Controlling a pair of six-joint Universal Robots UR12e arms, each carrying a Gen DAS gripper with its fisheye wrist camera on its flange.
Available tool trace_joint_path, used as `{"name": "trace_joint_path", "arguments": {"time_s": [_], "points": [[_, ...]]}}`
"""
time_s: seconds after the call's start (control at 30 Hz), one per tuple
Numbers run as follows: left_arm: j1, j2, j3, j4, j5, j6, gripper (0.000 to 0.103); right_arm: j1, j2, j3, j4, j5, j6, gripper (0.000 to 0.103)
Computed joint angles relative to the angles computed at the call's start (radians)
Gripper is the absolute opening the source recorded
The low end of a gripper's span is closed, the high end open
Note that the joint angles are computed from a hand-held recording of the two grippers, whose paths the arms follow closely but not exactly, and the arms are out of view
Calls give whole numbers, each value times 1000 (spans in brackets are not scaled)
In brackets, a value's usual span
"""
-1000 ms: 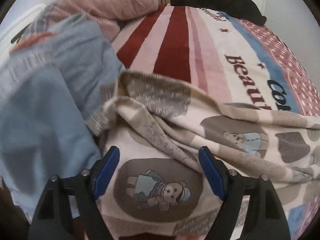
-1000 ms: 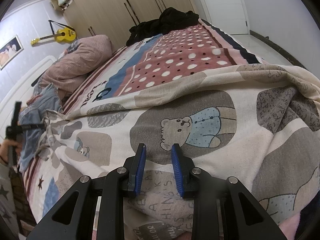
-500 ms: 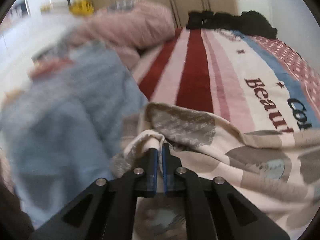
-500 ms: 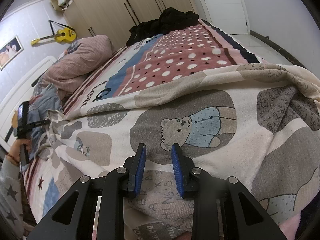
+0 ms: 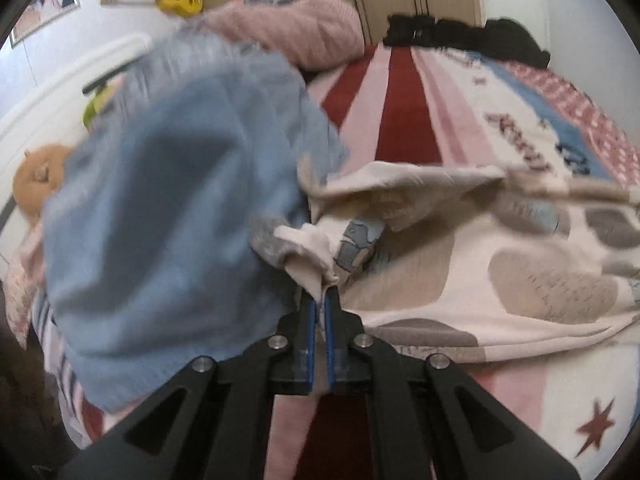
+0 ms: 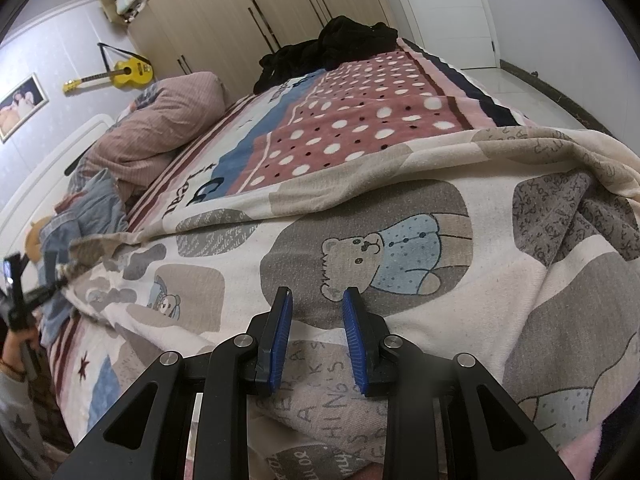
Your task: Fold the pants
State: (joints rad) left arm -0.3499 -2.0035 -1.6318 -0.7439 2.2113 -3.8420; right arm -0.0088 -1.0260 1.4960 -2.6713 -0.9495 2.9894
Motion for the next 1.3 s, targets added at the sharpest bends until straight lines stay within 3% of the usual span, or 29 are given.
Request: {"name": "trace_joint_path", "arguments": {"time_s": [0.13,0.2,0.23,0.27,0.37,0.43,0.67,0.83,0.93,1.03,1.1,1.13,1.17,1.2,1.23,1.3], "points": [[-5,-12,-11,-5,-12,-18,8,-3,-7,-1,8,-5,4,21],[-14,-9,-12,-10,5,-34,32,-11,-22,13,-4,-3,8,21],[-19,-2,-25,27,-1,-31,54,-18,-34,26,-14,-1,7,24],[-21,5,-38,59,-10,-28,63,-24,-46,37,-20,-3,7,32],[-28,25,-70,145,-86,-25,64,-51,-88,85,-43,-12,25,50],[-33,28,-75,180,-131,-19,65,-68,-111,110,-23,-17,34,53],[-10,1,-90,391,-419,-15,73,-112,-129,149,8,4,118,69],[7,-38,-67,463,-443,-28,82,-120,-69,102,-33,45,240,68],[33,-52,-82,568,-465,-92,82,-115,-33,61,-75,17,356,68],[41,-70,-69,594,-441,-114,79,-98,-8,21,-104,-84,447,65],[31,-76,-46,542,-368,-121,62,-83,3,1,-109,-179,460,54],[26,-77,-36,513,-336,-125,46,-76,7,-10,-104,-226,467,38],[26,-77,-36,513,-332,-127,29,-76,10,-16,-103,-237,482,25],[28,-73,-46,540,-347,-125,19,-78,11,-16,-113,-237,499,20],[28,-69,-51,547,-353,-125,12,-78,6,-12,-126,-263,509,9],[16,-60,-54,538,-322,-105,9,-81,-8,9,-169,-287,514,7]]}}
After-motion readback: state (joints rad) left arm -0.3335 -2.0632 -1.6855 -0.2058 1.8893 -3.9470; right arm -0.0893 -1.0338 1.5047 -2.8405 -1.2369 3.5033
